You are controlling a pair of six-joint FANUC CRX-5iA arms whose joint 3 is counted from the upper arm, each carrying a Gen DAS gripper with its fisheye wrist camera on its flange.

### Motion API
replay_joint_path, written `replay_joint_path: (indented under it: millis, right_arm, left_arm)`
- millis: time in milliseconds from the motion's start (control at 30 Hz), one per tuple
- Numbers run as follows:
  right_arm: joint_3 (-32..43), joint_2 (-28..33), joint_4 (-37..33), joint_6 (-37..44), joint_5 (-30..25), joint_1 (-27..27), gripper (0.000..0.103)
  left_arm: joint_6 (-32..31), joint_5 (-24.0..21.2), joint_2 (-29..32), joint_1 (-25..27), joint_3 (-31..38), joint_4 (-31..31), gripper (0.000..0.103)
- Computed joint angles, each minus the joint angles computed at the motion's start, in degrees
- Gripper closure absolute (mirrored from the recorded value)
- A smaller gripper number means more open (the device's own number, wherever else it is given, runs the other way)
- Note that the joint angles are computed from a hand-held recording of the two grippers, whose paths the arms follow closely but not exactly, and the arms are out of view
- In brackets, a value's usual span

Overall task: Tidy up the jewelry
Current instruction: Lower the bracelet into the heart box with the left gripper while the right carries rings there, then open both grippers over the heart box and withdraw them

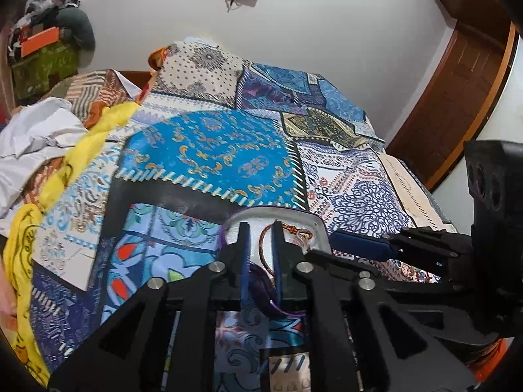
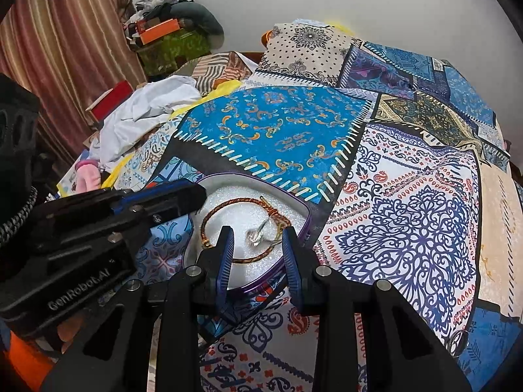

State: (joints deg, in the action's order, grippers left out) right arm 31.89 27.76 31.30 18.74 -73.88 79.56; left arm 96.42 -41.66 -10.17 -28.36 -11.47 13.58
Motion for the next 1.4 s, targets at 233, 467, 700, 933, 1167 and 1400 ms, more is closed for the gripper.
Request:
replay_joint_path:
  millis: [233, 467, 700, 933, 1167, 1400]
  right_arm:
    - [1.7, 1.1, 1.5, 0.2, -2.3, 0.6, 0.061]
    - [1.2, 0.2, 4.9, -1.2, -3.9, 1.9, 0.061]
    - [-1.4, -2.1, 9.3, -4.0, -5.5, 3.6, 0.061]
    - [-7.0, -6.4, 13.2, -8.7, -7.6, 5.5, 0.061]
    - [-14.7, -12.3, 16.2, -14.9, -11.1, 7.5, 0.061]
    - [-21.2, -17.5, 17.4, -21.1, -14.8, 9.4, 0.061]
  left_arm:
    - [4.0, -1.4, -2.1, -0.5, 1.7, -5.3, 0.075]
    - [7.3, -3.1, -3.2, -2.4, 4.3, -10.1, 0.074]
    - [10.3, -5.2, -3.3, -5.2, 7.3, -14.1, 0.074]
    - [13.4, -7.3, -1.3, -9.3, 11.3, -17.8, 0.07]
    - [14.0, -9.2, 2.2, -13.5, 15.2, -19.1, 0.067]
    - [12.9, -10.4, 6.9, -16.9, 19.1, -18.8, 0.065]
